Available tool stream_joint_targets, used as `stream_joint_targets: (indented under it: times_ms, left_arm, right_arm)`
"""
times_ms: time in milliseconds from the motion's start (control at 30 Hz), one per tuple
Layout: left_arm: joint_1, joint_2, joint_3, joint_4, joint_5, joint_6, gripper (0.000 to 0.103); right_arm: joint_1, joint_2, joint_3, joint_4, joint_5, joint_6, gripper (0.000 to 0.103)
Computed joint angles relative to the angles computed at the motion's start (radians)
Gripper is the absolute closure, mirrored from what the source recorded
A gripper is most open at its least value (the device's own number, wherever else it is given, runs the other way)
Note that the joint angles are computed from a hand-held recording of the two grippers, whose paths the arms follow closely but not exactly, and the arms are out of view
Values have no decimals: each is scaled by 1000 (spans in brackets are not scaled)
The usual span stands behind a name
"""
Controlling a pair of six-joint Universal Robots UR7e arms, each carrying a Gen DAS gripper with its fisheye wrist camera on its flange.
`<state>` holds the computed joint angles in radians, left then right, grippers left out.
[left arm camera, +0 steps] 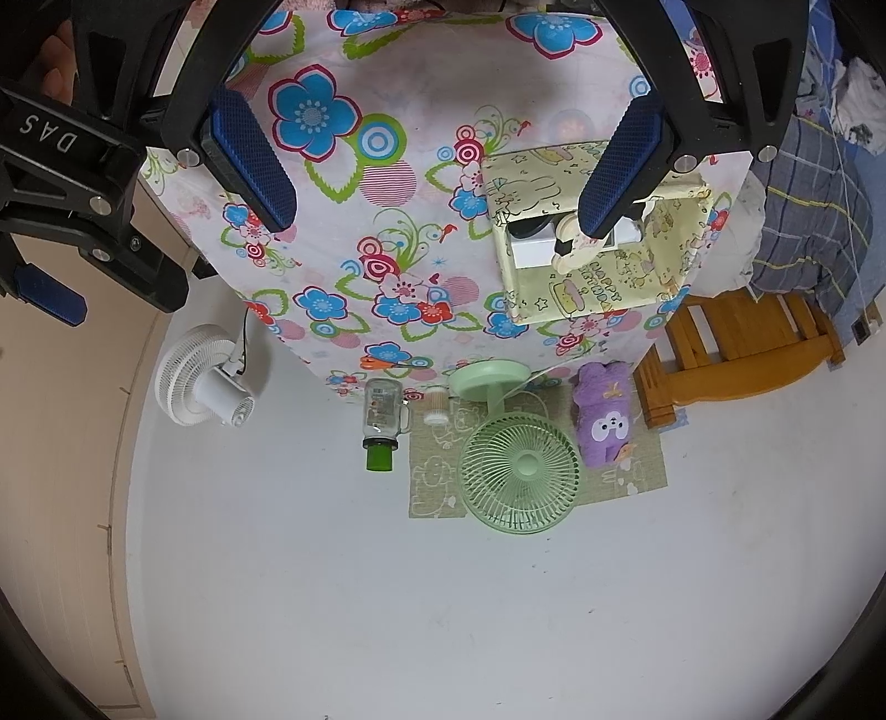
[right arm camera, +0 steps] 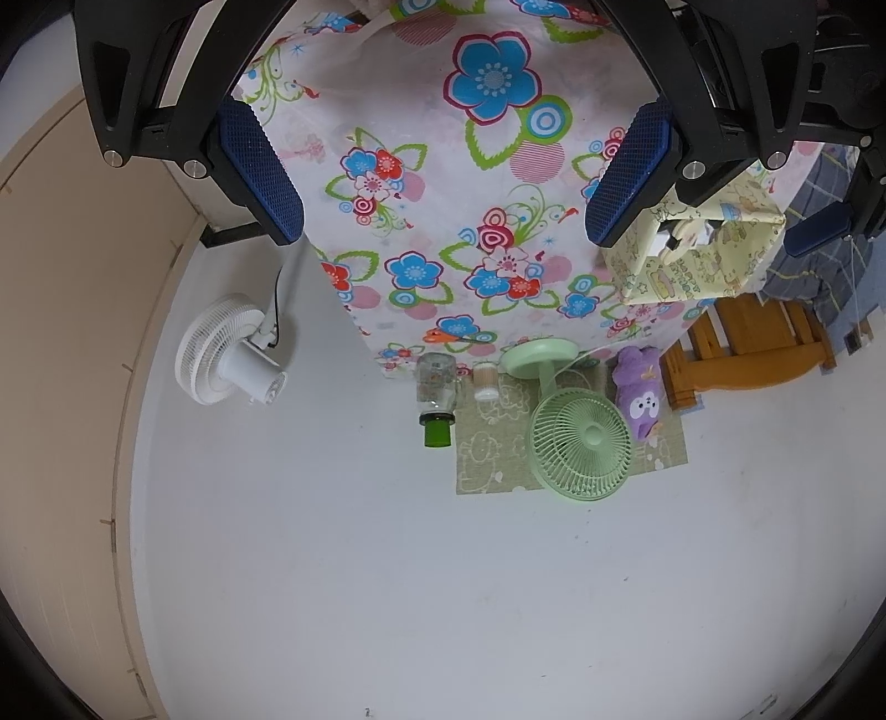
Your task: Organize rigid objects
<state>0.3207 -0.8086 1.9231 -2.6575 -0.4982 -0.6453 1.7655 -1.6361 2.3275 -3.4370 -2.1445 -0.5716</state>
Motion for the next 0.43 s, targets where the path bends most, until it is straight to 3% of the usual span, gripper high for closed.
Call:
stream_joint_targets:
  times_ms: [433]
  left_arm:
    - [-2, -8, 9, 19, 5, -29, 0]
  right_arm:
    - [7, 8, -6, 3, -7, -3, 0]
